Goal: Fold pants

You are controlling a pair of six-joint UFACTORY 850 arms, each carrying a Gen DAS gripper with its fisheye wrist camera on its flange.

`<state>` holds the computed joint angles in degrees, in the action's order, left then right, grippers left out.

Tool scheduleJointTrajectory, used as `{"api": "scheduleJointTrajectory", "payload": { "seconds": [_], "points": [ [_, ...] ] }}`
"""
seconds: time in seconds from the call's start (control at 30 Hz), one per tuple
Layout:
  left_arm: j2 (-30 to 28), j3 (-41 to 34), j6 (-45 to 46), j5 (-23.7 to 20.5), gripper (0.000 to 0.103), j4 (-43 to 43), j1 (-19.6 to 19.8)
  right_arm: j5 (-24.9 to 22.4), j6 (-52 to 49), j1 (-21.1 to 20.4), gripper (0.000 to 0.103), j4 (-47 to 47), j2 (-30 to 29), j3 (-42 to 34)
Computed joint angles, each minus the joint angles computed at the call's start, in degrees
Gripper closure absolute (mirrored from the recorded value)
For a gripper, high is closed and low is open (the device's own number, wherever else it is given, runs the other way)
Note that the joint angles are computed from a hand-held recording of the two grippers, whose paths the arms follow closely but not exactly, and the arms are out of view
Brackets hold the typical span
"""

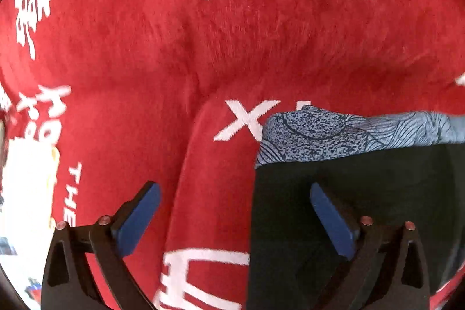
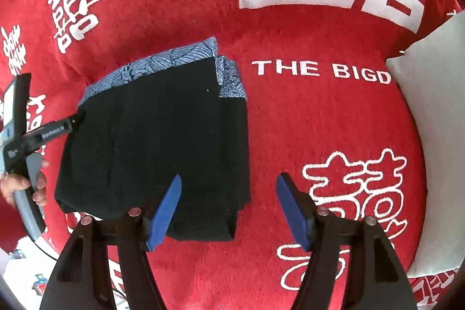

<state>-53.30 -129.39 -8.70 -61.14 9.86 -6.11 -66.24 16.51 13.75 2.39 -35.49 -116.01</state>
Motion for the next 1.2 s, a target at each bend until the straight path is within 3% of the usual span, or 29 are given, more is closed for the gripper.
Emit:
{"api": "scheduleJointTrajectory", "payload": {
  "seconds": [0.17,0.47,0.63,0.7,0.83,1.2],
  "points": [
    [-0.94,-3.08,1.31,-2.97,0.0,-4.9,1.61,0.3,0.7,-0.21,0.031,0.51,0.95,1.55],
    [5.18,5.29,5.92,-5.63,0.0,-15.76,4.32,2.45,0.74,-1.34,0.031,2.05,4.6,7.67],
    [5.04,5.25,7.71,-7.61,0.0,-19.92,5.08,4.62,-1.77,-3.51,0.031,9.26,5.5,9.46],
    [3.86,3.61,8.75,-8.92,0.0,-22.39,5.51,5.58,-2.84,-4.37,0.031,12.37,5.35,9.53],
    [-1.4,-3.86,11.13,-15.79,0.0,-30.56,6.52,6.07,-7.67,-6.26,0.031,20.02,3.36,8.0],
    [-16.1,-26.47,15.15,-28.25,0.0,-34.59,6.34,-3.23,-20.32,-10.89,0.031,38.36,-7.96,-0.75]
  ]
}}
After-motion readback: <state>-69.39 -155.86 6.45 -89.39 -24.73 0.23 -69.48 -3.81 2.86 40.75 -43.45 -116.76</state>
